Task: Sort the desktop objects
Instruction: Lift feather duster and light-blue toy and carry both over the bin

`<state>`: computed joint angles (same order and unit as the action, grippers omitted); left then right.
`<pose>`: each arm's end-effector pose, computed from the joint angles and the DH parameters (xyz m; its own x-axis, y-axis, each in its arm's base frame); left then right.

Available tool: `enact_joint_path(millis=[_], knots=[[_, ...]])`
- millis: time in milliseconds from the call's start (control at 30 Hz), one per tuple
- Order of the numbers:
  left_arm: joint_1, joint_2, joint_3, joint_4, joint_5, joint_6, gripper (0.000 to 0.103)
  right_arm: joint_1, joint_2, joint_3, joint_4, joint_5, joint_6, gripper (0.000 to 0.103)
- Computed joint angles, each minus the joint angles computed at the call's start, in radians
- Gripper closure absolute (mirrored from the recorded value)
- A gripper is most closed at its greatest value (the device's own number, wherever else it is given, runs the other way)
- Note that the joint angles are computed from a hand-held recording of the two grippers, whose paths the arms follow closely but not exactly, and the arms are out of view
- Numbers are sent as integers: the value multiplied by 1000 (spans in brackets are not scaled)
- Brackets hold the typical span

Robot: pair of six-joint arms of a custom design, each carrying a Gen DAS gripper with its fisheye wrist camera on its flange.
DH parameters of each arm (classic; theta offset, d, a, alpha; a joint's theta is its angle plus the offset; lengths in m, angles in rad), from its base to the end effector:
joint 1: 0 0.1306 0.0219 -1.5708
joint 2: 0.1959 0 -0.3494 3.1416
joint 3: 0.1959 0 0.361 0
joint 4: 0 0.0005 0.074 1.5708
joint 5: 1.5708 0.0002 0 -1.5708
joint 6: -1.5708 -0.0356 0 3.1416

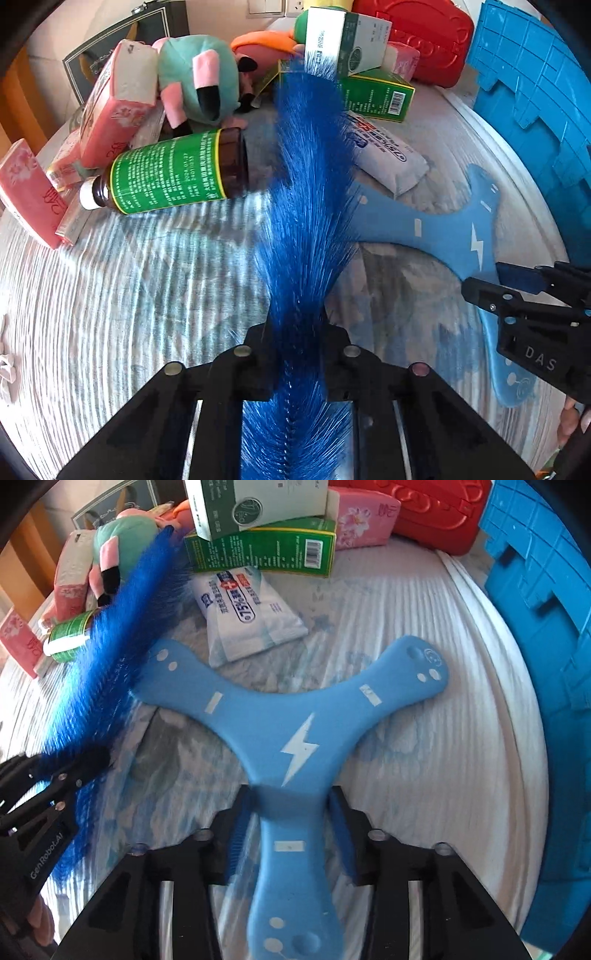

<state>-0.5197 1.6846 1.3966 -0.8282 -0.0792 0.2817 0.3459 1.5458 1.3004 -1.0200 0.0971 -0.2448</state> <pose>0.4546 -0.2574 0.2624 -0.8783 0.1833 -0.4415 0.2298 0.9717 -0.0538 0.4381 0.1537 0.2828 -0.9456 -0.0844 -0.3141 -0.0833 0.9964 -0.0168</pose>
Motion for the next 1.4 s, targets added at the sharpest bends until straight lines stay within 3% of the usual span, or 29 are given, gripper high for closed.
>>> enact_joint_path(millis=[233, 367, 467, 600, 1000, 1233, 1400], knots=[[-3, -101, -39, 4, 0, 28, 90, -21, -100, -46, 17, -27, 7, 64], [-9, -172, -58, 24, -14, 40, 90, 27, -189, -58, 42, 24, -8, 64], [-19, -199, -47, 26, -29, 43, 90, 48, -185, -6, 53, 49, -11, 64], [-28, -267, -63, 29, -38, 43, 90, 64, -247, -28, 85, 85, 2, 64], [-122, -311, 42, 43, -103, 66, 90, 82, -406, 20, 91, 233, 64, 64], [-219, -246, 255, 2, -127, 85, 90, 7, -512, 76, 74, 283, 137, 64], [-315, -73, 616, -144, -141, 106, 90, -151, -560, 164, 56, 223, 223, 64]])
